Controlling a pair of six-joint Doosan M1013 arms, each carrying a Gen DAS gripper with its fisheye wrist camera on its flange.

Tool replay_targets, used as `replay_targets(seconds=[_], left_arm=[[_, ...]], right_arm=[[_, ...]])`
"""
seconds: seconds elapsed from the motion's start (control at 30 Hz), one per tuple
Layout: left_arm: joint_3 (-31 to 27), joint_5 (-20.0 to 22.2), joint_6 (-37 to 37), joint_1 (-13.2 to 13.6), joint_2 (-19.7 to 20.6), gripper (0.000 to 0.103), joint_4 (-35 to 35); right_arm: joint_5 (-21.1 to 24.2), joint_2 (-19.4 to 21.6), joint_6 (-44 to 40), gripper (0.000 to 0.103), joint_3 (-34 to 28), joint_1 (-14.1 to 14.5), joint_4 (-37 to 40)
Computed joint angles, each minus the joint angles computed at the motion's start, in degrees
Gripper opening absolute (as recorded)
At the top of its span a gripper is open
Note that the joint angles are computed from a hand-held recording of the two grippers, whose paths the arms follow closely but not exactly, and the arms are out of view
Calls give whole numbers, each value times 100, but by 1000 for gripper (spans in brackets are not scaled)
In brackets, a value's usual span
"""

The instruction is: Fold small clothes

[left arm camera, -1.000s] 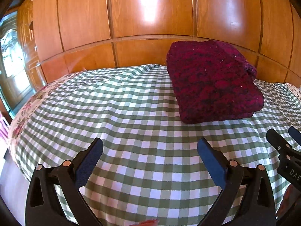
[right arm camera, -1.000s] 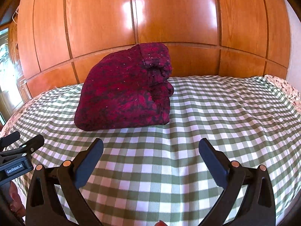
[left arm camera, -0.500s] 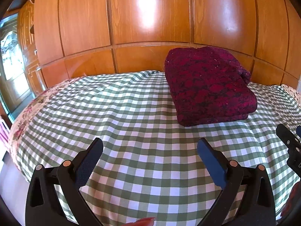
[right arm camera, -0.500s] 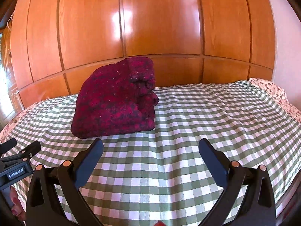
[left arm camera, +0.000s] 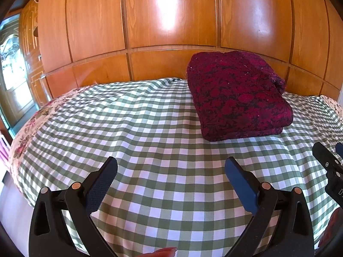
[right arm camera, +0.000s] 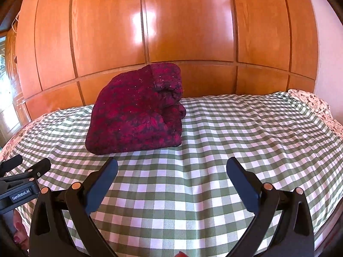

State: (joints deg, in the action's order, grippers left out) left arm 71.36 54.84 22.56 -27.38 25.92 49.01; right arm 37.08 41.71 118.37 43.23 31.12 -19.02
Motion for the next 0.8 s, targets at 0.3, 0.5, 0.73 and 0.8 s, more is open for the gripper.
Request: replay_targets(seconds=[0.3, 0.5, 0.73, 0.8], left_arm=[[3, -18, 61, 0, 2, 99, -56], [5, -36, 81, 19, 0, 99, -156], [3, -30, 86, 25, 5, 99, -172], [-5, -22, 99, 26, 8, 99, -182]], right_arm=[[17, 11, -41, 101, -18, -2, 39], [11, 7, -23, 101, -10, 0, 26], [12, 10, -38, 101, -8, -9, 62], [45, 27, -78, 101, -39, -8, 77]])
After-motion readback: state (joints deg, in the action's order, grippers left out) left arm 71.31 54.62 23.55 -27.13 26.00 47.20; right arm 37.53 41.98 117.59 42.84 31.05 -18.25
